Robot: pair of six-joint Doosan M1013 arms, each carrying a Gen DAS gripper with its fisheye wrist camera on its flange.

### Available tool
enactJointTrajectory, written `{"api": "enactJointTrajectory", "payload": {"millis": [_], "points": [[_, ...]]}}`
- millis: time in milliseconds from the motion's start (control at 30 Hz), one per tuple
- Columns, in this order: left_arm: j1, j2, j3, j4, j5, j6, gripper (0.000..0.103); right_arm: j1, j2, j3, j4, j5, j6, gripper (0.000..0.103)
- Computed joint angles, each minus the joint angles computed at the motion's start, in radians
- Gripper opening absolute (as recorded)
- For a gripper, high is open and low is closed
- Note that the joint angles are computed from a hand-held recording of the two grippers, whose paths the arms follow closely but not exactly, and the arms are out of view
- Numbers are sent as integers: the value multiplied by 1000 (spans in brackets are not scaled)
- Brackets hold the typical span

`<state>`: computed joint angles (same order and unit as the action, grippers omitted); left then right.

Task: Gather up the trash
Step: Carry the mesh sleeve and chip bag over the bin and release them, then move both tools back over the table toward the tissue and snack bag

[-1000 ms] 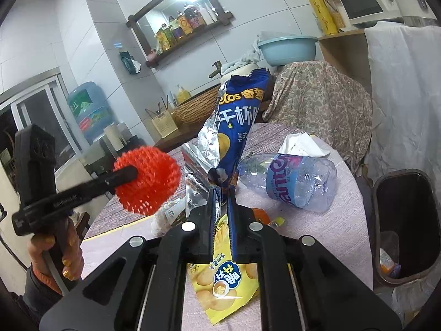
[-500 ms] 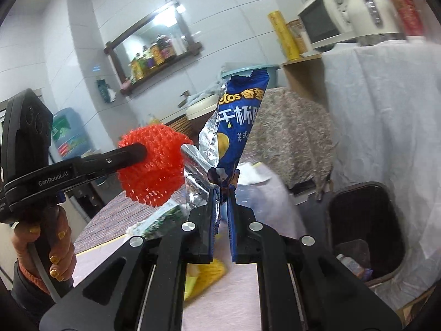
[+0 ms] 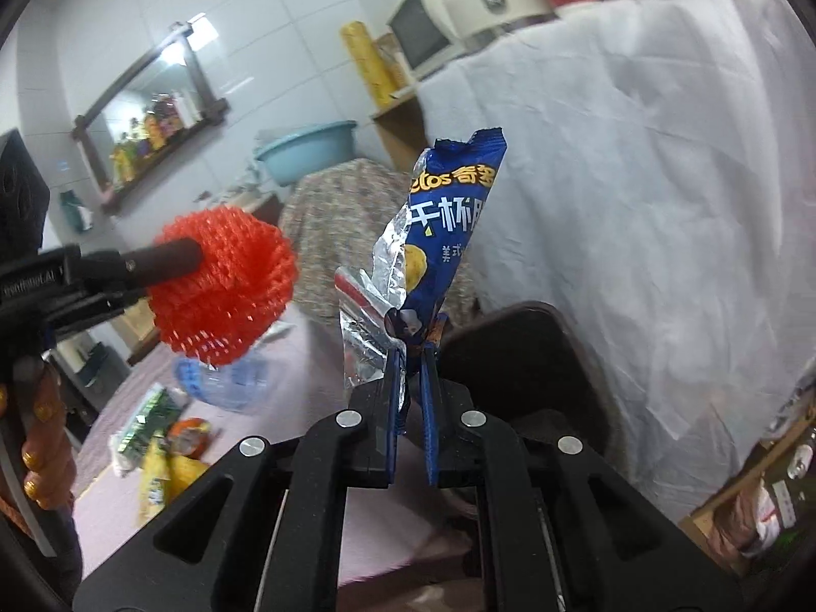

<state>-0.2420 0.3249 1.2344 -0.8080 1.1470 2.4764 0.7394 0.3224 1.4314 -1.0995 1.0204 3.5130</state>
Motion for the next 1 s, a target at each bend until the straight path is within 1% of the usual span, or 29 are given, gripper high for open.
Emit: {"api": "enactJointTrajectory", "payload": {"millis": [133,200,300,367,500,533,600,633,667,700,733,767,800,867,1000], "points": [[-60,25,-10,75,-11,-58,19,-22,-12,53,60,-4,18,9],[-80,38,-14,110,-13,-84,19,-32,-10,64,91,-12,14,9],[-112,53,-11,169,-31,-119,19,-50,-11,90,130,-52,17,9],[-129,66,-12,208,-40,-145,19,-61,-7,100,152,-74,1,9],[-143,98,-32,262,-35,-215,19,-85,9,109,200,-113,-28,9],[-145,107,-37,273,-29,-234,20,-90,15,109,211,-117,-39,9],[-147,117,-44,280,-19,-254,25,-94,26,106,206,-113,-42,9],[-147,120,-44,279,-14,-256,32,-98,30,107,206,-122,-48,11],[-147,118,-42,279,-16,-256,46,-101,35,104,213,-126,-57,13],[-146,113,-35,274,-28,-252,54,-102,40,101,215,-123,-61,26],[-144,106,-24,265,-47,-247,67,-100,45,96,211,-114,-60,52],[-139,95,-11,245,-71,-235,73,-94,50,93,193,-88,-45,64],[-138,90,-4,234,-83,-229,74,-86,50,98,177,-67,-31,71],[-131,79,3,216,-87,-220,78,-82,51,95,187,-45,-39,71],[-109,44,38,146,-107,-157,84,-74,33,111,182,-54,19,72]]}}
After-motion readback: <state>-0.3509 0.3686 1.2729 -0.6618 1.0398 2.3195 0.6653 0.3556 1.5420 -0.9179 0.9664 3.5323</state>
